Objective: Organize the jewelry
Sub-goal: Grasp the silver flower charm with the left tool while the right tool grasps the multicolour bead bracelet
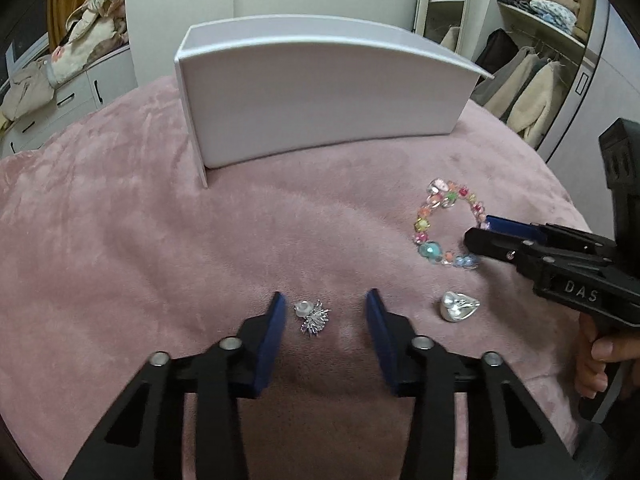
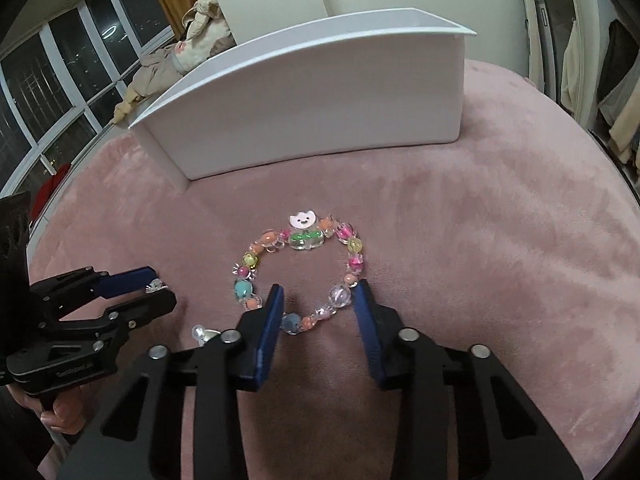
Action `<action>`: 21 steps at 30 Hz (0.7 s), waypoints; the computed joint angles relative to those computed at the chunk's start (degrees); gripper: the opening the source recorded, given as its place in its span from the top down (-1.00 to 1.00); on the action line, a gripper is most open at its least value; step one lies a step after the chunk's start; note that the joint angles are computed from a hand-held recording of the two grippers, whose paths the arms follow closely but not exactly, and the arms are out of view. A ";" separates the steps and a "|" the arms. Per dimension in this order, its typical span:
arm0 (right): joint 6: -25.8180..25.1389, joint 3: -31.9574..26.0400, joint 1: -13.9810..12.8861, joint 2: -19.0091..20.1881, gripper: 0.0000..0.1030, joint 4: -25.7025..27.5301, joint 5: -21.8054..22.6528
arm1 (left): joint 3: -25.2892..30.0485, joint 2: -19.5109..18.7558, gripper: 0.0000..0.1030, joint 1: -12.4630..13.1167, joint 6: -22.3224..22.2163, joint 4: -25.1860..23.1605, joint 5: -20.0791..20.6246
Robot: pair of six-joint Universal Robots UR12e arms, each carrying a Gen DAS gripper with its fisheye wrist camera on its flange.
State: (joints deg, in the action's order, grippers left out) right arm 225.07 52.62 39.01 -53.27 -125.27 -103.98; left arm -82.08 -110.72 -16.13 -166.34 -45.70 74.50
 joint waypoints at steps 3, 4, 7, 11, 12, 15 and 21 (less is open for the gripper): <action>-0.20 -0.08 0.00 0.09 0.78 0.19 -0.47 | 0.05 -0.12 0.41 -0.01 -0.02 -0.55 0.56; -0.26 0.05 0.01 0.06 0.79 -0.13 -0.51 | 0.12 -0.13 0.45 0.03 0.02 -0.91 0.47; -0.49 0.33 0.16 -0.07 0.79 -1.15 -1.00 | 0.19 -0.10 0.55 -0.01 -0.16 -0.79 0.72; -1.17 0.51 0.33 -0.30 0.79 -2.52 -1.69 | 0.09 0.16 0.55 -0.03 -0.60 -0.08 0.63; -1.27 0.57 0.40 -0.42 0.79 -3.01 -2.05 | 0.10 0.21 0.55 -0.06 -0.68 0.14 0.65; -1.50 0.67 0.44 -0.78 0.79 -3.81 -2.68 | 0.09 0.41 0.55 0.01 -0.75 0.69 0.16; -2.35 1.08 0.64 -1.85 0.79 -5.47 -4.74 | 0.27 1.04 0.55 0.04 -0.52 1.93 -1.16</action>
State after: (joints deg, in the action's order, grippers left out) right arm 222.73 53.71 39.66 -55.12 -130.74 -108.72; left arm -81.81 -109.68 -16.09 -166.86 -43.76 73.34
